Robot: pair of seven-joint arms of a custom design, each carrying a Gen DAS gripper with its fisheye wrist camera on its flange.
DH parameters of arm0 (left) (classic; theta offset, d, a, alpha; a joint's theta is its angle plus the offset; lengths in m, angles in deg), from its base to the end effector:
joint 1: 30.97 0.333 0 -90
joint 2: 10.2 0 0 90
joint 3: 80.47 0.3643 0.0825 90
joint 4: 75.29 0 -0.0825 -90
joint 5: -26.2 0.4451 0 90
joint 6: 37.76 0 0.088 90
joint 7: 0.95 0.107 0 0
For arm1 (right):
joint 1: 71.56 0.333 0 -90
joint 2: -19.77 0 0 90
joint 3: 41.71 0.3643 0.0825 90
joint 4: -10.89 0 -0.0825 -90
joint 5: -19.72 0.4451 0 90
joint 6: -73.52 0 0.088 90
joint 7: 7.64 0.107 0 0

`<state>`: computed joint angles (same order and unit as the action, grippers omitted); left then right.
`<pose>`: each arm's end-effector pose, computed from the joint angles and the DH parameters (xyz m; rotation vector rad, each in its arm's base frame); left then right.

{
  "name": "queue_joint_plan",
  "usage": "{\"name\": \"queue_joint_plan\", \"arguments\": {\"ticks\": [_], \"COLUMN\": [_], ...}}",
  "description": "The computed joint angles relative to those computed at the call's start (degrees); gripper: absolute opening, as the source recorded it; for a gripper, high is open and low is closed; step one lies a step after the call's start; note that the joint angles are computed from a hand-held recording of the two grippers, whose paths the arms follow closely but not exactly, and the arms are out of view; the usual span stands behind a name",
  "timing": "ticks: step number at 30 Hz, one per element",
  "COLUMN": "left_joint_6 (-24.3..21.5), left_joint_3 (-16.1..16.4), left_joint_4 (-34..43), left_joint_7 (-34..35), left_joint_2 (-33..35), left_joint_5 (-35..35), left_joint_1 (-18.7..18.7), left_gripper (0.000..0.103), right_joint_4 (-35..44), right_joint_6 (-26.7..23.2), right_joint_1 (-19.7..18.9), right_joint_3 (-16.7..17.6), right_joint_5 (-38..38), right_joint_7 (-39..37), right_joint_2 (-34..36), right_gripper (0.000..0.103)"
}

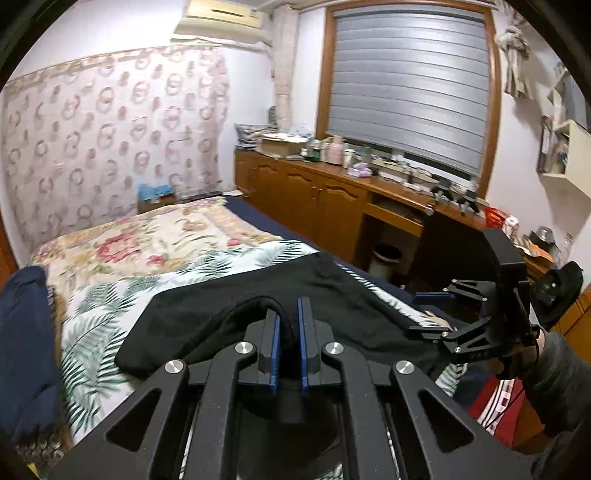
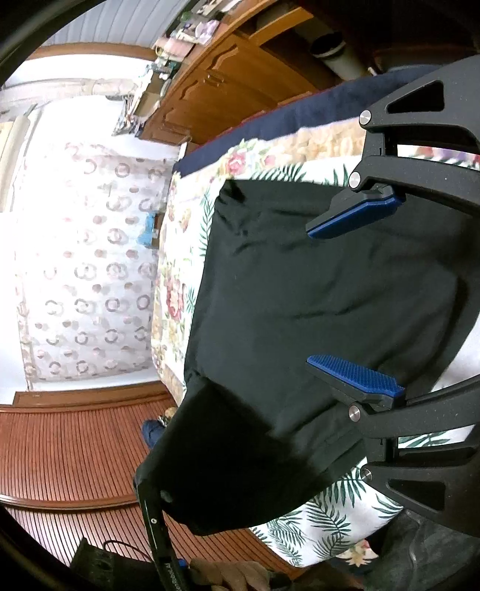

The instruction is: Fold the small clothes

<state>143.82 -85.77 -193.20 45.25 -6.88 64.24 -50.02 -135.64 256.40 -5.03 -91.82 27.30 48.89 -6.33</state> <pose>0.5726 -0.3193 0.5392 -1.3759 1.9274 -1.1987 0.4981 0.1056 0.4821 -1.9742 1.0252 -0.5848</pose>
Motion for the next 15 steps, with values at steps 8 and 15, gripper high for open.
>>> {"name": "queue_joint_plan", "arguments": {"ticks": [8, 15], "left_joint_6": [-2.63, -6.86], "left_joint_3": [-15.2, -16.33], "left_joint_4": [6.19, 10.47], "left_joint_7": [32.39, 42.24], "left_joint_2": [4.82, 7.65], "left_joint_5": [-30.47, -39.33], "left_joint_1": [7.86, 6.02], "left_gripper": [0.009, 0.015], "right_joint_4": [-3.25, -5.13], "right_joint_6": [2.41, 4.35], "right_joint_1": [-4.3, -6.5], "right_joint_3": [2.4, 3.75], "right_joint_5": [-2.74, -7.15], "right_joint_7": [2.93, 7.53], "right_joint_2": [-2.79, -3.35], "right_gripper": [0.067, 0.067]}}
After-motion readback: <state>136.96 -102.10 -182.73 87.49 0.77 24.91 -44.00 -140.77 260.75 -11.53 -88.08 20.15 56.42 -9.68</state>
